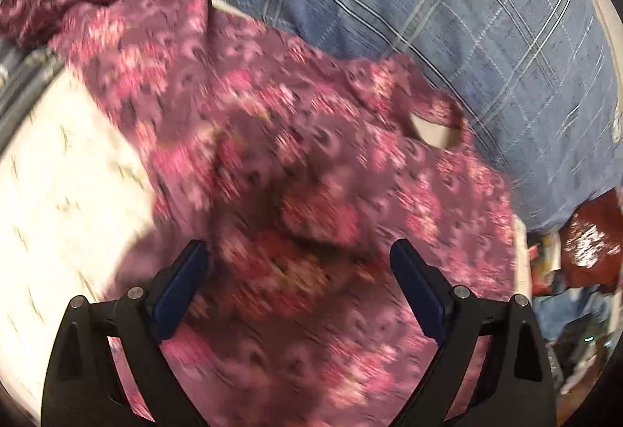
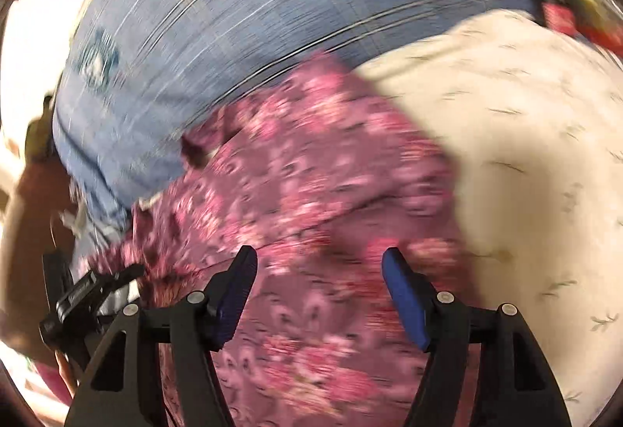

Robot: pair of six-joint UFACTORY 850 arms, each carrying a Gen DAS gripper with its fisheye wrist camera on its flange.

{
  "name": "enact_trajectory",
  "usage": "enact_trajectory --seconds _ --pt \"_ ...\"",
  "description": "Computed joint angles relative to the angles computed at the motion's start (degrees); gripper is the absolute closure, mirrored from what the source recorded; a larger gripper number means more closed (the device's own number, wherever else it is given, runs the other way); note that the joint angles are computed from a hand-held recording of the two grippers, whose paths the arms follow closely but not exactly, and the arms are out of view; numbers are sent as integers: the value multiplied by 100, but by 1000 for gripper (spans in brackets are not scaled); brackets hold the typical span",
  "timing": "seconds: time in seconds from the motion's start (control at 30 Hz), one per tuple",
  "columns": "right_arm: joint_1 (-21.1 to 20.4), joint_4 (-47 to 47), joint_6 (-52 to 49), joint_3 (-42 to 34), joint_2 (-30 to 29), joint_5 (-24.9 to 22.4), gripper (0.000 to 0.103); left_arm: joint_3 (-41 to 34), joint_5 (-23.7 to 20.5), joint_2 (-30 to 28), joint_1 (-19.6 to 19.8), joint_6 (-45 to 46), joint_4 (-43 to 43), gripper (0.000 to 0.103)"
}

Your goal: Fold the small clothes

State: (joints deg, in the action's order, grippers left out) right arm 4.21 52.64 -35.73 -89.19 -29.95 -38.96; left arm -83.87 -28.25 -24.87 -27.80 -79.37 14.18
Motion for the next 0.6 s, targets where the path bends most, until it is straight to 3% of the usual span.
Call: enact_trajectory --seconds 0.07,0.13,0.23,0.33,0.4,0.43,0.47,0.53,0.6 --pt "-153 303 -213 31 -20 -69 34 -9 407 -17 17 741 -1049 9" --pt "-229 510 -338 21 -59 -164 34 -319 310 -243 -49 1000 -1314 9" --pt "-239 815 -472 12 -116 -256 34 -1052 -315 -833 -82 873 -945 9" --pt "-280 981 -534 -24 -165 -400 34 -1610 -601 -1259 -104 293 -81 6" --pt "-319 1087 -564 -29 -182 -452 34 -1981 -657 -1496 -51 443 47 31" --pt "-344 1141 -533 -63 -221 -502 34 -2090 -751 -1554 -29 346 155 71" --pt "-367 1190 -508 -89 -254 -561 34 -2137 -820 -1573 6 242 221 95" --pt "-423 1355 -491 -131 -327 -702 34 -1825 -499 -1353 89 -223 446 95" --pt "-464 1478 -500 -157 -378 -829 34 -1561 -587 -1132 74 -980 1159 95"
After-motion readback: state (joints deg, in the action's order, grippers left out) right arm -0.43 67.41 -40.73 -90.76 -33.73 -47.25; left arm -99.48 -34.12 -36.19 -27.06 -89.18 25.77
